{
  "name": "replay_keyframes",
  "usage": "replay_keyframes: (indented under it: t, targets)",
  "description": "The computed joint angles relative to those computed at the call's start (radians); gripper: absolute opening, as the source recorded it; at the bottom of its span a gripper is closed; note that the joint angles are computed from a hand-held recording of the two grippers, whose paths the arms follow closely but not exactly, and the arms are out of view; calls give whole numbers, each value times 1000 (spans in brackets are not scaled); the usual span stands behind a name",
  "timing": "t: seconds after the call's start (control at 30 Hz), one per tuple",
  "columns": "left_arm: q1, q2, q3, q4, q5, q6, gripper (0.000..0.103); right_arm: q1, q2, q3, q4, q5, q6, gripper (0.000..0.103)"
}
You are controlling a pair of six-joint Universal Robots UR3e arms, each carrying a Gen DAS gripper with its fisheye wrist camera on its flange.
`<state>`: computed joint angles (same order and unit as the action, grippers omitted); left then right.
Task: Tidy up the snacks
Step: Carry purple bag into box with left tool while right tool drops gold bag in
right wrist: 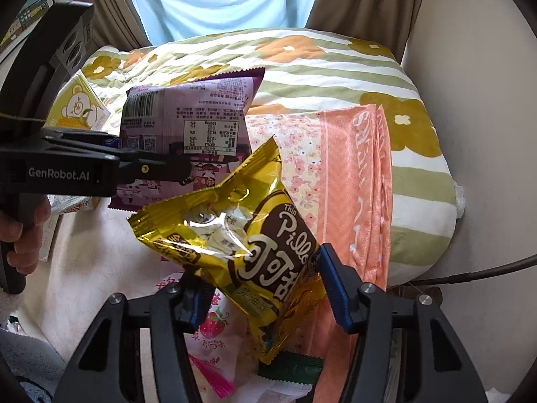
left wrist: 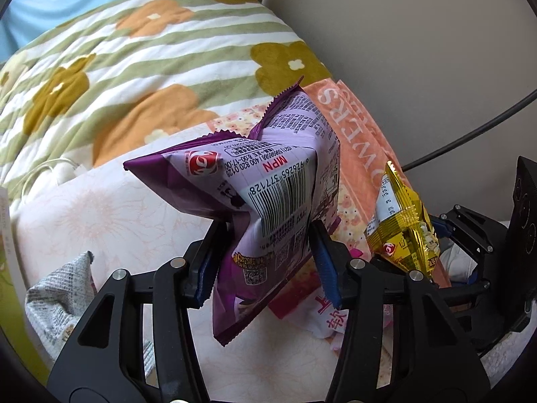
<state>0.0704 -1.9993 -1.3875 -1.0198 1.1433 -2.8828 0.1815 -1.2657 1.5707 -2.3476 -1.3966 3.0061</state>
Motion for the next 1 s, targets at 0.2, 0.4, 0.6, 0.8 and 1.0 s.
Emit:
replay_keyframes:
  t: [0.2,0.4,0.6,0.8,1.0]
  targets:
    - [12,122,-71,38,-15,-44,46,-19,-93,22,23,33,1,54]
    - [60,296,-157,52,-40,-92,46,-16,-160,-25,77,57,-38,54]
    - [193,533,-227,-32,-74,-100,46,25,-138,-186,157,103,-73,54]
    - [454,768,-249,-244,-149,32,46,137,-16,-437,232,125,-66,54]
    - [904,939,-203,-662,-312,389,46,300,184,-764,301,94,4,54]
